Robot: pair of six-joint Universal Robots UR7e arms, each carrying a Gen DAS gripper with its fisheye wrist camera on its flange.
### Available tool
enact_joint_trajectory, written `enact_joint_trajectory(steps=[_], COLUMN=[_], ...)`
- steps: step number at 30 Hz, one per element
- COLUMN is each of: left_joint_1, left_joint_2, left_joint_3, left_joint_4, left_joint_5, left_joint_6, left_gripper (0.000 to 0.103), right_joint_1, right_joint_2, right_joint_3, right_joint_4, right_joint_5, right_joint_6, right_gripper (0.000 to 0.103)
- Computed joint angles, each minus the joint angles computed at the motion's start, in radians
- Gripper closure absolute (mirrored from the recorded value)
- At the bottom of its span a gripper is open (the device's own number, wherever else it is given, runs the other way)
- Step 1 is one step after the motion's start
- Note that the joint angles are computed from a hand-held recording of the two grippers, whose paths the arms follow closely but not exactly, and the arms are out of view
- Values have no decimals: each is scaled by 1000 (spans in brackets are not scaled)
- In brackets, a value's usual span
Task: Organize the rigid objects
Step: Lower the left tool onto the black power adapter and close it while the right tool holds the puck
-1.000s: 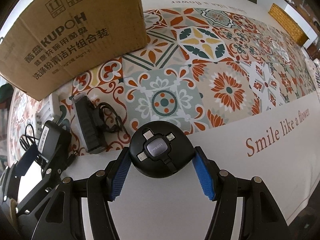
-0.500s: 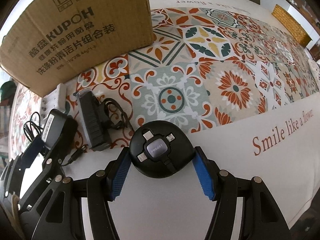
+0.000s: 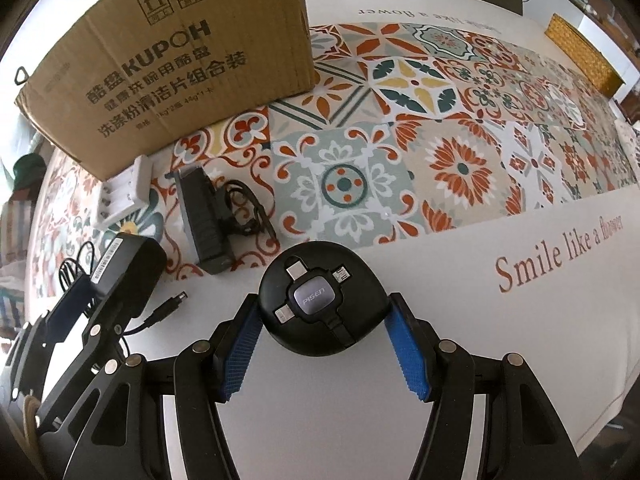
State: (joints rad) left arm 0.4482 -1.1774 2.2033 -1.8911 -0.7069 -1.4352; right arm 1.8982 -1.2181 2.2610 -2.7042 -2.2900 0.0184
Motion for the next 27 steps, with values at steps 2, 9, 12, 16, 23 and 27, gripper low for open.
enact_joint_trajectory(steps=[2,9,12,16,23,27], left_joint_1=[3,3,-4,6,43,64], left_joint_2=[2,35,54,56,71,75], left_joint_3=[2,-47,-84,-91,-96,-93], left_joint_4=[-9,86,170,174,130,92], left_joint_5=[-15,-31,-20,-19,-19,-25], left_joint_6=[7,-6,-27,-24,14,39], left_gripper=[59,60,60,60,60,60], right_joint_1=[-2,-17,-16,-28,-39,-35], right_joint_2=[-13,-39,-56,-68,-42,-24], right_joint_3=[12,41,51,42,-5,-15], right_joint_4=[14,34,44,52,79,65], right_joint_5=[-2,7,18,30,31,18], right_joint_6=[12,32,39,24,23,19], right_gripper=[41,41,41,41,41,40])
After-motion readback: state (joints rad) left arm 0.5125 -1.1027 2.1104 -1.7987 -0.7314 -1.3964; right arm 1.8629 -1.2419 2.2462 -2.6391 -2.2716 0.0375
